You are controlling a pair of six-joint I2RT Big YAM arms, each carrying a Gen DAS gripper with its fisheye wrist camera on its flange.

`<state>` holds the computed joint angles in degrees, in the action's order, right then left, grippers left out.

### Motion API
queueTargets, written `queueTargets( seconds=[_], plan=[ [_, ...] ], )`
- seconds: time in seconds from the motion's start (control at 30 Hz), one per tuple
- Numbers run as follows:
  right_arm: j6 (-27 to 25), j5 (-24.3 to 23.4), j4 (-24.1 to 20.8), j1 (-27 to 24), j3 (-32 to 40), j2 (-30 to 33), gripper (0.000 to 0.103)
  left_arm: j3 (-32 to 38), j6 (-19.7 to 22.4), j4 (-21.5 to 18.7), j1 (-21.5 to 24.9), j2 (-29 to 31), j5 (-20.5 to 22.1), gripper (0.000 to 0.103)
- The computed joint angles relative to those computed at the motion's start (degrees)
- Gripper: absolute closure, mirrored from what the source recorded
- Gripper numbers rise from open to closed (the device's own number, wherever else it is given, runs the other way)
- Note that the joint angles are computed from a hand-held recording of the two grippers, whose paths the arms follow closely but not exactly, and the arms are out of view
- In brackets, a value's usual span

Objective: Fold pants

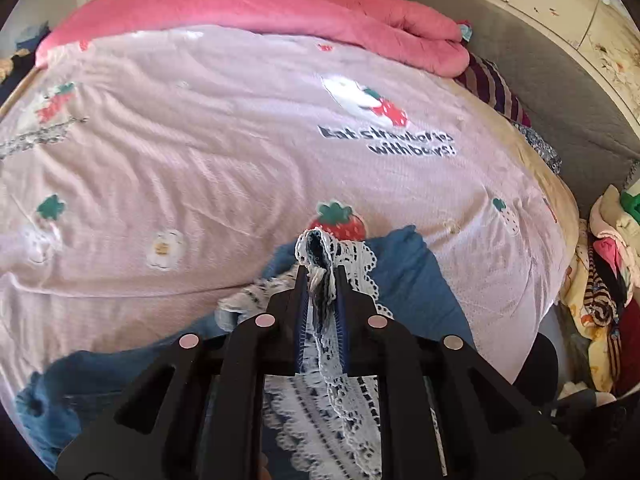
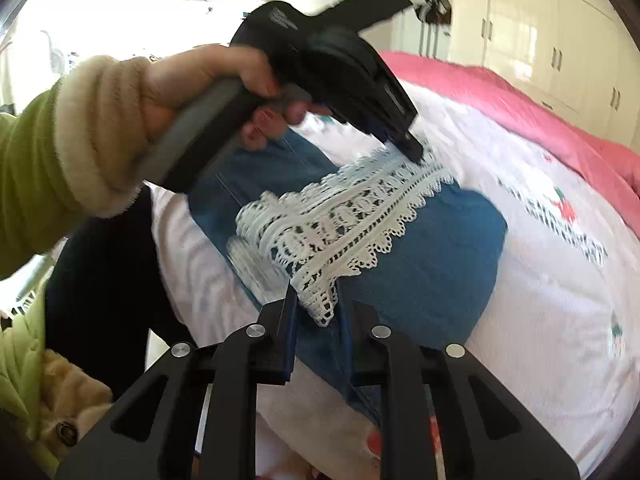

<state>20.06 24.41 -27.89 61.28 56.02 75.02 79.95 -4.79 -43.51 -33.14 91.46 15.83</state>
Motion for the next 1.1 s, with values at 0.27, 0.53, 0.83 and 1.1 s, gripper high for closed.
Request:
queueTargets(
  seconds=[0.27, 0.53, 0.83, 1.1],
  plan=[
    [-0.2, -2.7, -7.7, 0.5, 2.4, 5.5, 0.081, -4.5, -1.0, 1.3, 0.9, 1.4, -0.6, 0.094],
    [4.6, -10.1, -1.6, -1.7, -2.5, -3.2, 0.058, -10.6, 0.2, 9.0, 1.3, -6.5, -4.4, 0.044],
    [9.1, -5.0, -2.6, -9.0, -0.9, -5.1, 0.044, -23.5, -1.2, 12.1, 0.1, -21.0, -4.3, 0.034],
    [12.3, -20.7, 0.8, -17.6, 5.9, 2.6, 0.045, -29.8, -4.7, 14.9, -5.8, -27.2, -1.0, 0.033]
  ],
)
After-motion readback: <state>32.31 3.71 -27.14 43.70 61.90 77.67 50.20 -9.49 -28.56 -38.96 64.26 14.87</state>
